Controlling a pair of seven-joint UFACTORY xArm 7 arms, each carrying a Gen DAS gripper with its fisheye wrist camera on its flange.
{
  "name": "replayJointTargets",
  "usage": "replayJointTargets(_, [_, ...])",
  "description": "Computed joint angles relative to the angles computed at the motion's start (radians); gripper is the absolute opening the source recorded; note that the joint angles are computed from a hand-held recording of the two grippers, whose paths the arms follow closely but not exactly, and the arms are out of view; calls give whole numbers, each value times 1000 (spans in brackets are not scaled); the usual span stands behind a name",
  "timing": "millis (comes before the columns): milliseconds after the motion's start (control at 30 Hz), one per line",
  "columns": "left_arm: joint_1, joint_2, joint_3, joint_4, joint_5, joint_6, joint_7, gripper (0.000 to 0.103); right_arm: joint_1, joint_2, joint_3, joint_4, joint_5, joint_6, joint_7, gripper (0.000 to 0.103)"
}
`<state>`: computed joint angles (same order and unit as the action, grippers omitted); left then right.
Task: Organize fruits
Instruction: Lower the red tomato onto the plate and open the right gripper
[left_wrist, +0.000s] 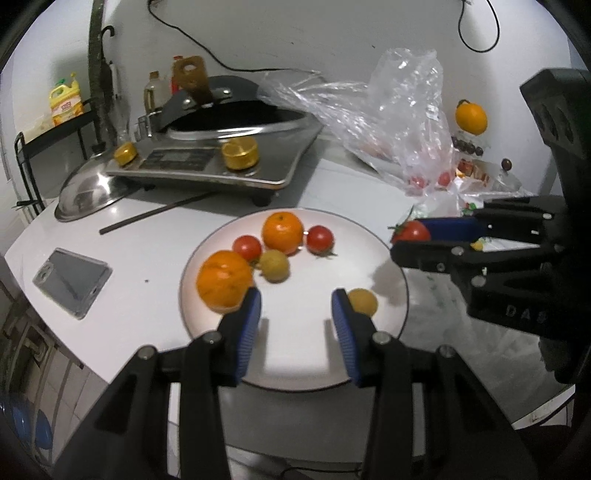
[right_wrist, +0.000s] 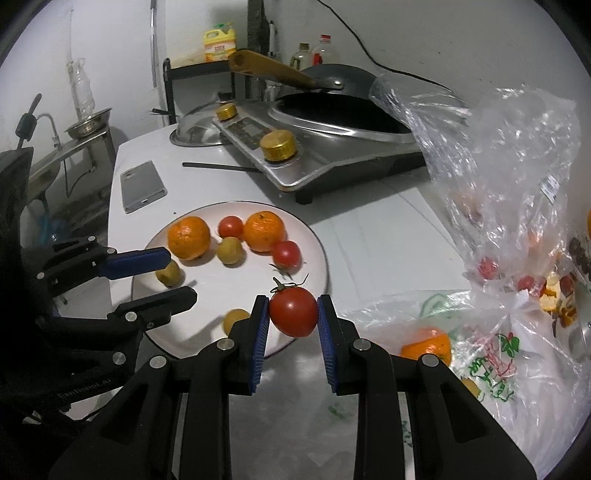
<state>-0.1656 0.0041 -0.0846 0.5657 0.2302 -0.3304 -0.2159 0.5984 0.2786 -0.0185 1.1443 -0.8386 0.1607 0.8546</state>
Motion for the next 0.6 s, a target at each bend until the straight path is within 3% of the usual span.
replayJointTargets(600, [69,-37,76,-59,117,-57,-99,41,51,138,48,161,212,54,-233,28])
